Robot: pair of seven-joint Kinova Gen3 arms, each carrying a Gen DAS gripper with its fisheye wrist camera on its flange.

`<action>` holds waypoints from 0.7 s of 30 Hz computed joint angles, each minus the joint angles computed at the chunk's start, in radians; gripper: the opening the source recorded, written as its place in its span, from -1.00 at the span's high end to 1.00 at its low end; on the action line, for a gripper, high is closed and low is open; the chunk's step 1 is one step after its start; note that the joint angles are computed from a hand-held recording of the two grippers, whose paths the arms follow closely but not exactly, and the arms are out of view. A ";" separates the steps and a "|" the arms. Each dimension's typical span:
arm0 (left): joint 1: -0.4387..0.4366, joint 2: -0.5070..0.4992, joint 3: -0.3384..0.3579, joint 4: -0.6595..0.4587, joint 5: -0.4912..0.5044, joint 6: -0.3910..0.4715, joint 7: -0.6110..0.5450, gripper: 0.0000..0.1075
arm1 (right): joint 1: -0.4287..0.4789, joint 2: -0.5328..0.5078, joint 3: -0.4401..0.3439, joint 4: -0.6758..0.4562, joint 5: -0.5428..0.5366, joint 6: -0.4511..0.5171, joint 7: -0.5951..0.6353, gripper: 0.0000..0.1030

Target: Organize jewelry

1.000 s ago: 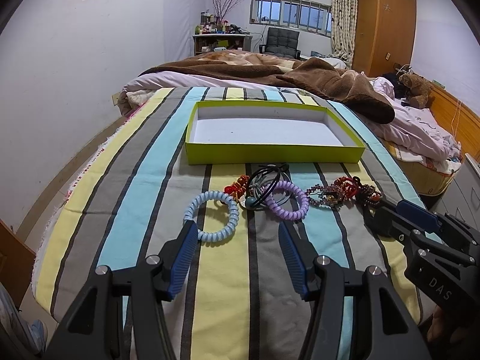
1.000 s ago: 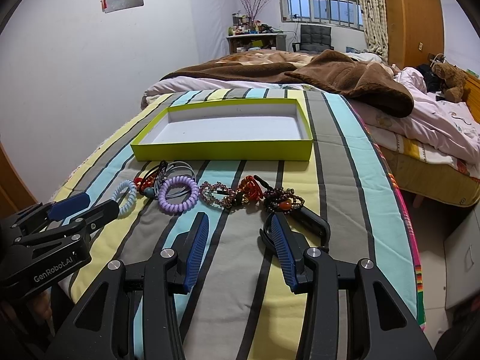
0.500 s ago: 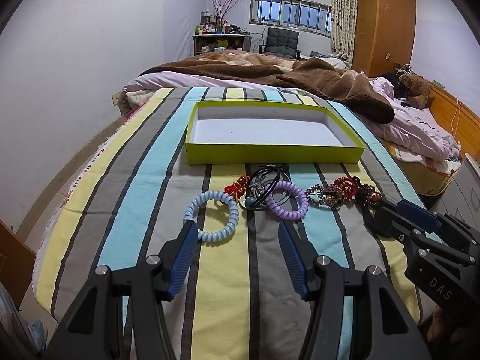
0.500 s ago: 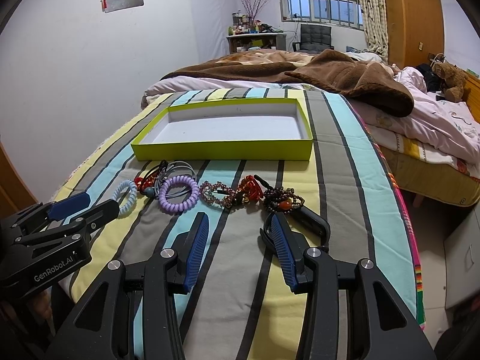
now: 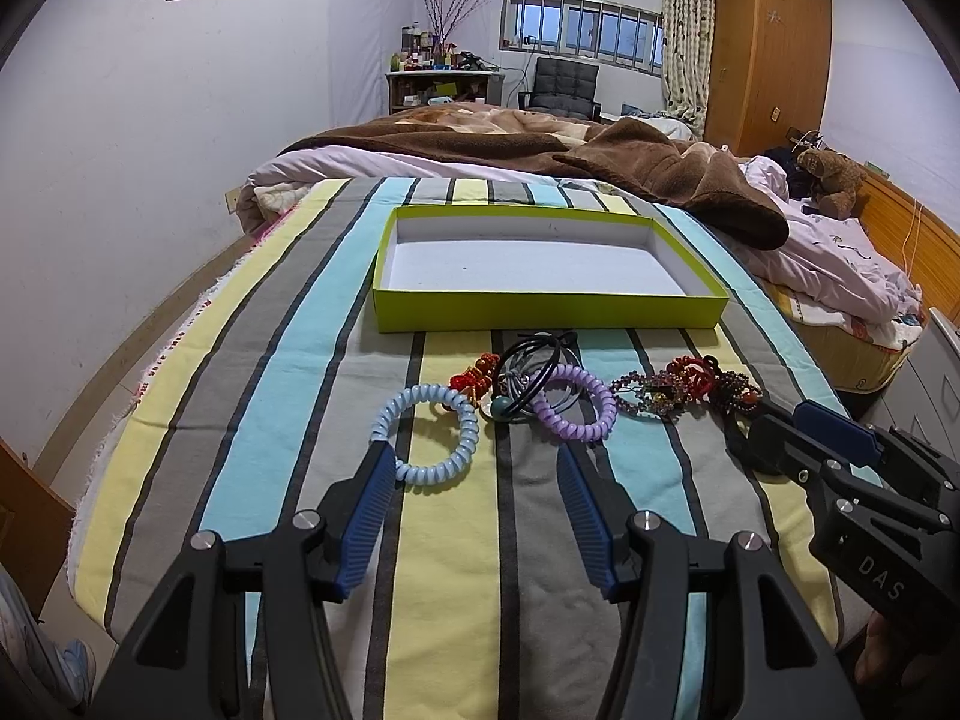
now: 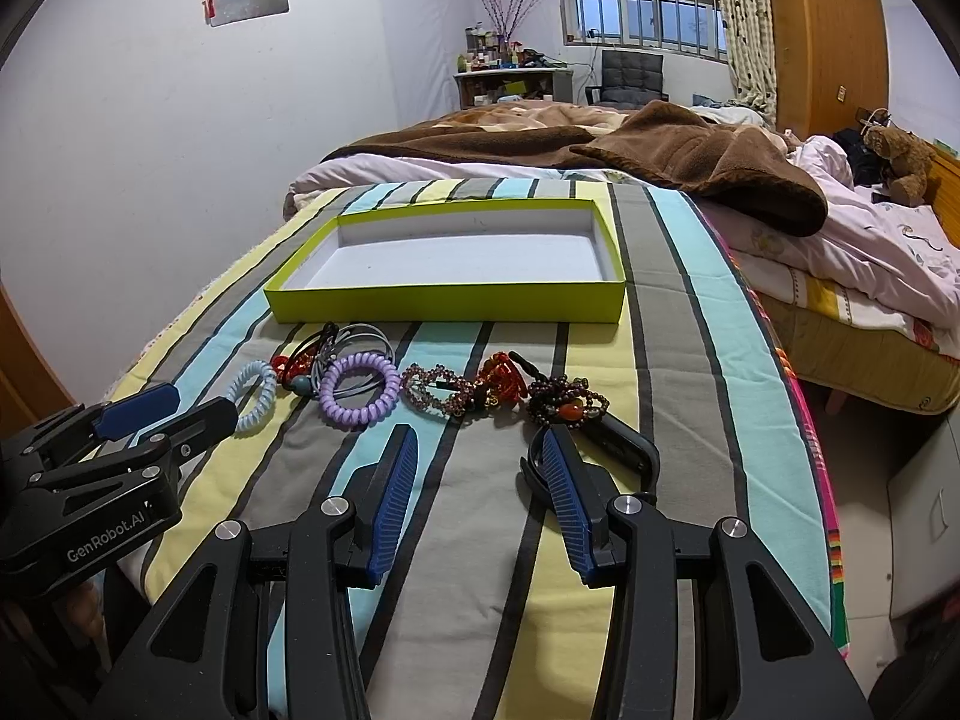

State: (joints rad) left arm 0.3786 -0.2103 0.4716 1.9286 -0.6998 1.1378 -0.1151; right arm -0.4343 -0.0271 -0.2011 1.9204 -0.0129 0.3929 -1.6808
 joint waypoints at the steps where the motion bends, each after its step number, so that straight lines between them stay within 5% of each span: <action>1: 0.000 0.000 0.000 0.001 0.000 0.000 0.002 -0.08 | 0.000 0.001 -0.001 0.000 0.004 0.000 -0.003 0.13; 21: -0.001 0.009 -0.008 -0.014 -0.008 0.016 -0.017 -0.08 | 0.002 0.007 0.004 -0.015 -0.003 0.012 0.003 0.13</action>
